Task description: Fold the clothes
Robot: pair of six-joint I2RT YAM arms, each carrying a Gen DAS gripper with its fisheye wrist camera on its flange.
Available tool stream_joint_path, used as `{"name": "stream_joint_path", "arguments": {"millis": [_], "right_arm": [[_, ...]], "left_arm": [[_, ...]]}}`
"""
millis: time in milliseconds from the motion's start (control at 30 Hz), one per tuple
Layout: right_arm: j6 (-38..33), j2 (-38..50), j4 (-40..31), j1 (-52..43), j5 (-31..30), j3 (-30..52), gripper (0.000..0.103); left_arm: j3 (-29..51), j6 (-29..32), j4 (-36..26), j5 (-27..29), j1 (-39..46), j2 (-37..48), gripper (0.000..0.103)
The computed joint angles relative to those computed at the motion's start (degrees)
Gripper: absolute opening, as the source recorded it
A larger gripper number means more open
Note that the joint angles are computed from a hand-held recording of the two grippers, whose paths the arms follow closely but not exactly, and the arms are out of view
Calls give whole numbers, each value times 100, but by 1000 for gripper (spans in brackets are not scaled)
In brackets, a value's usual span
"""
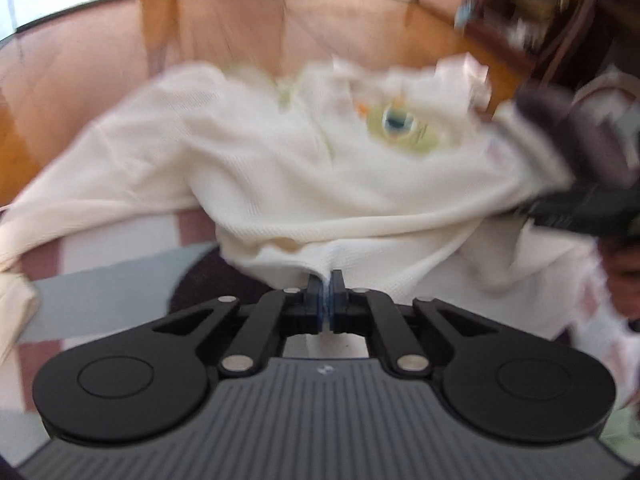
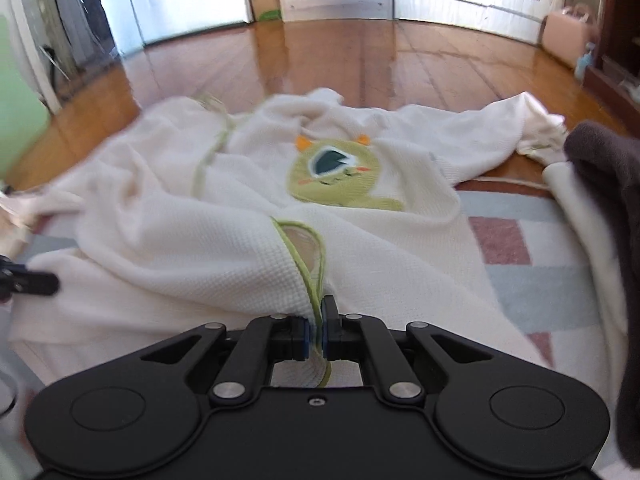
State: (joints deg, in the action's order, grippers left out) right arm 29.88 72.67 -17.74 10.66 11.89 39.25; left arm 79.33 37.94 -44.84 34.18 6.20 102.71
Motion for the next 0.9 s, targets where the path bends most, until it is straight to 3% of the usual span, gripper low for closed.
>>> {"name": "stream_joint_path", "arguments": {"millis": [67, 200, 267, 333, 433, 500, 567, 600, 733, 900], "right_arm": [[77, -431, -47, -89, -803, -127, 5], [-32, -581, -128, -160, -2444, -193, 6], [-157, -368, -143, -146, -3190, -165, 6], [-197, 208, -261, 56, -3390, 19, 6], [-122, 458, -247, 332, -3161, 87, 14], [12, 101, -124, 302, -3176, -121, 14], [216, -785, -269, 170, -2917, -482, 24], [294, -1228, -467, 125, -2689, -607, 34], [338, -2512, -1992, 310, -1056, -726, 35], [611, -2716, -3265, 1273, 537, -748, 35]], "left_arm": [[23, 91, -477, 164, 404, -395, 2], [30, 523, -1556, -225, 923, -379, 2], [-91, 694, -1609, -636, 962, -346, 2], [-159, 761, -1524, -926, 978, -393, 3], [-31, 664, -1235, -935, 1021, -640, 9], [66, 832, -1193, -701, 891, -748, 32], [137, 1042, -1193, -475, 654, -817, 50], [100, 1133, -1172, -450, 447, -826, 51], [-83, 1431, -1126, -601, -582, -626, 51], [88, 1293, -1447, -742, -1576, 218, 52]]}}
